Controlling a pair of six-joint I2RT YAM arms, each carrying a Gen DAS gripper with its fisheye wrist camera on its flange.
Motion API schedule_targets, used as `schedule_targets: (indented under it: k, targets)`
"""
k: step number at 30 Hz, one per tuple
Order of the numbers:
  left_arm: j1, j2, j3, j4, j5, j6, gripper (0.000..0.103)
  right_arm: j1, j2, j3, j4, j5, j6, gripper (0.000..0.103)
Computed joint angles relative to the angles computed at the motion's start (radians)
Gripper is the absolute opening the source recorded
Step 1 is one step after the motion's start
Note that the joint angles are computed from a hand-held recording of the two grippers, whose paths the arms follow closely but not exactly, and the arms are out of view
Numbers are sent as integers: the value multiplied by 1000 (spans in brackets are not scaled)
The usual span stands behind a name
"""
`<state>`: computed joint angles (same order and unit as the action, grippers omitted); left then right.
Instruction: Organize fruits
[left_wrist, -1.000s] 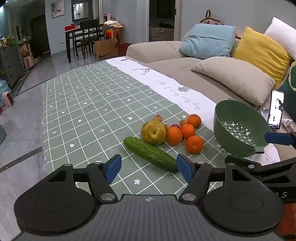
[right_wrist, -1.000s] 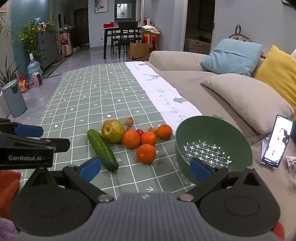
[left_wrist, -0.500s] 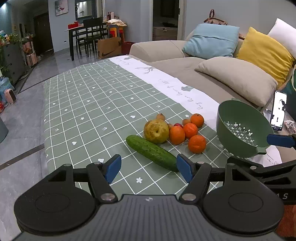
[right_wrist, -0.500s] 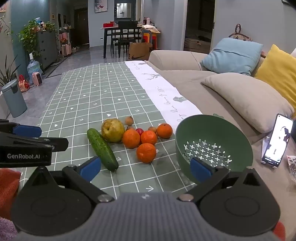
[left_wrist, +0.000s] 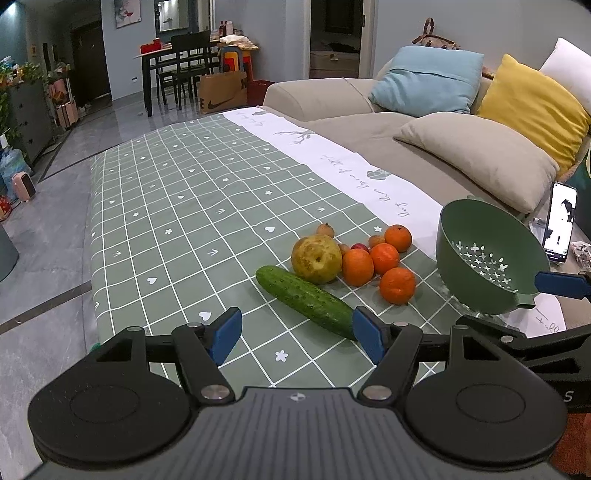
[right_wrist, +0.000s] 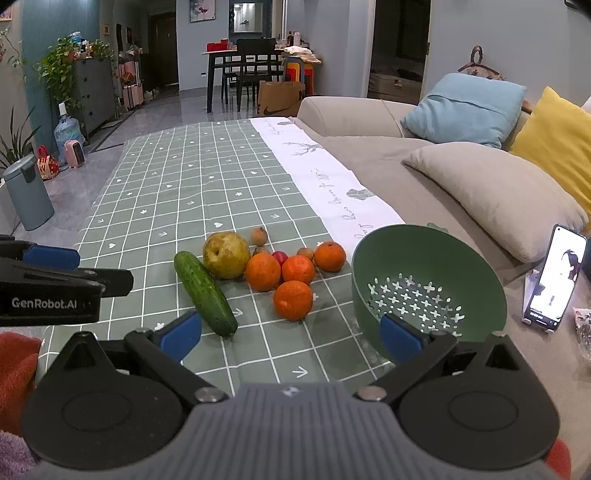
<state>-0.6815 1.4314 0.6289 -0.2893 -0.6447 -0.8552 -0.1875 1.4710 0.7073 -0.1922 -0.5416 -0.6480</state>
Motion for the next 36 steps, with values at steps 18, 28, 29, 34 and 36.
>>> schedule_targets:
  k: [18, 28, 29, 34, 36]
  targets:
    - [2, -1, -1, -5, 1, -8, 81, 1, -4, -1, -2, 4, 0, 99]
    - [2, -2, -2, -4, 2, -7, 81, 1, -3, -2, -2, 4, -1, 99]
    - [2, -2, -2, -4, 2, -7, 81, 2, -4, -2, -2, 4, 0, 99]
    - [-1, 1, 3, -10, 3, -13, 81, 2, -4, -3, -1, 4, 0, 99]
    - [-3, 6, 4, -7, 2, -14, 81, 2, -4, -3, -1, 4, 0, 99]
